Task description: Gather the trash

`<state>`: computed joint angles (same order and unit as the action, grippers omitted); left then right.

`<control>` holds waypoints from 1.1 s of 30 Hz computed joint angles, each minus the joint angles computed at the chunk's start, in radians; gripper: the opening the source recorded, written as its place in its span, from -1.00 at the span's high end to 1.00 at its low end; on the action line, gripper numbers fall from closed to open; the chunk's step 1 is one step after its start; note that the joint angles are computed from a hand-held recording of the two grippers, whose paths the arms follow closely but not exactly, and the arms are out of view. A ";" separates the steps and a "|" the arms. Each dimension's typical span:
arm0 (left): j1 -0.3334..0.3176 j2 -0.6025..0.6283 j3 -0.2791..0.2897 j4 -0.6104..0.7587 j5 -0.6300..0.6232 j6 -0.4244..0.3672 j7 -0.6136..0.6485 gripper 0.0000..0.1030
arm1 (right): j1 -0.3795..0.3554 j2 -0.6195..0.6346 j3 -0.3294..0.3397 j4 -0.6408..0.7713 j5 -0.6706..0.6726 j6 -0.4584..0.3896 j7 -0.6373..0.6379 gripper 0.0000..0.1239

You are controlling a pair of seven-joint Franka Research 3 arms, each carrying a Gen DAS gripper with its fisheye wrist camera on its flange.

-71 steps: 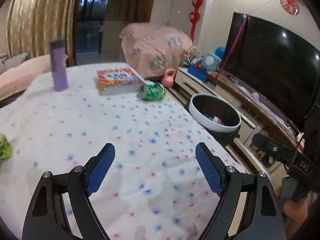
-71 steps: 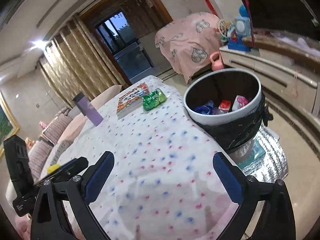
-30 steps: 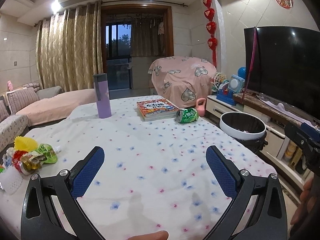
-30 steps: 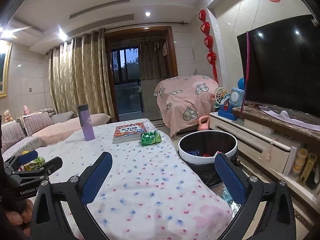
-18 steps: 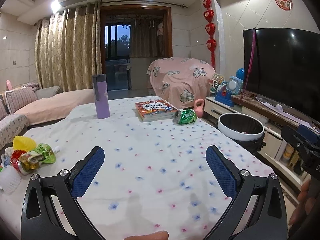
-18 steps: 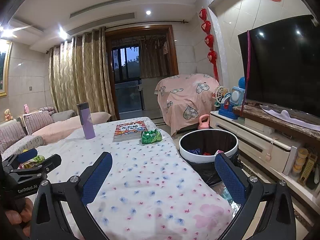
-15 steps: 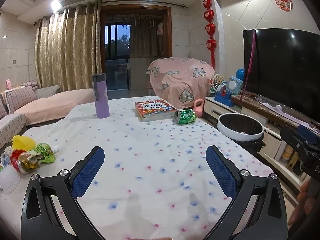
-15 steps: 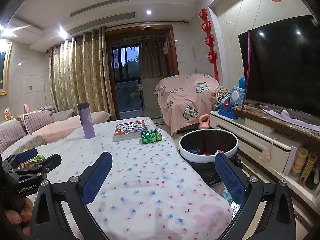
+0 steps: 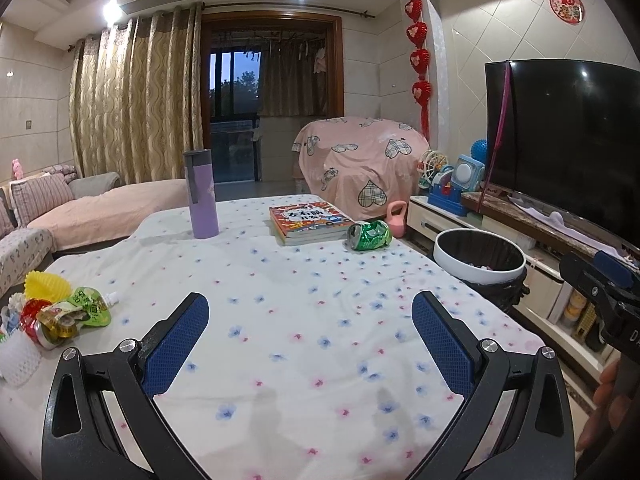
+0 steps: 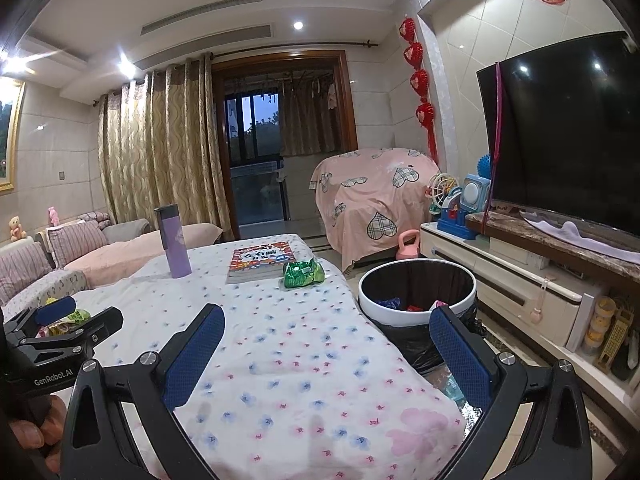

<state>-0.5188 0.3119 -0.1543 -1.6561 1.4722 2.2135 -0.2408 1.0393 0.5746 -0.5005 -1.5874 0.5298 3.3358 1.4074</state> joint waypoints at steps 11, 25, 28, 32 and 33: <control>0.000 0.001 0.000 0.002 -0.007 0.004 0.003 -1.00 | -0.004 -0.004 0.006 -0.001 0.001 0.000 -0.002 -0.66; 0.001 0.007 0.004 0.007 -0.009 0.012 0.007 -1.00 | -0.006 -0.003 0.009 0.001 -0.001 0.000 -0.001 -0.66; 0.002 0.007 0.005 0.005 -0.008 0.016 0.004 -1.00 | -0.010 -0.004 0.014 0.000 -0.003 0.001 -0.001 -0.66; 0.001 0.006 0.005 0.004 -0.009 0.016 0.004 -1.00 | -0.007 -0.004 0.009 0.000 -0.003 -0.002 0.000 -0.66; 0.001 0.008 0.005 0.005 -0.009 0.015 0.004 -1.00 | -0.009 -0.004 0.011 0.001 -0.004 -0.002 0.000 -0.66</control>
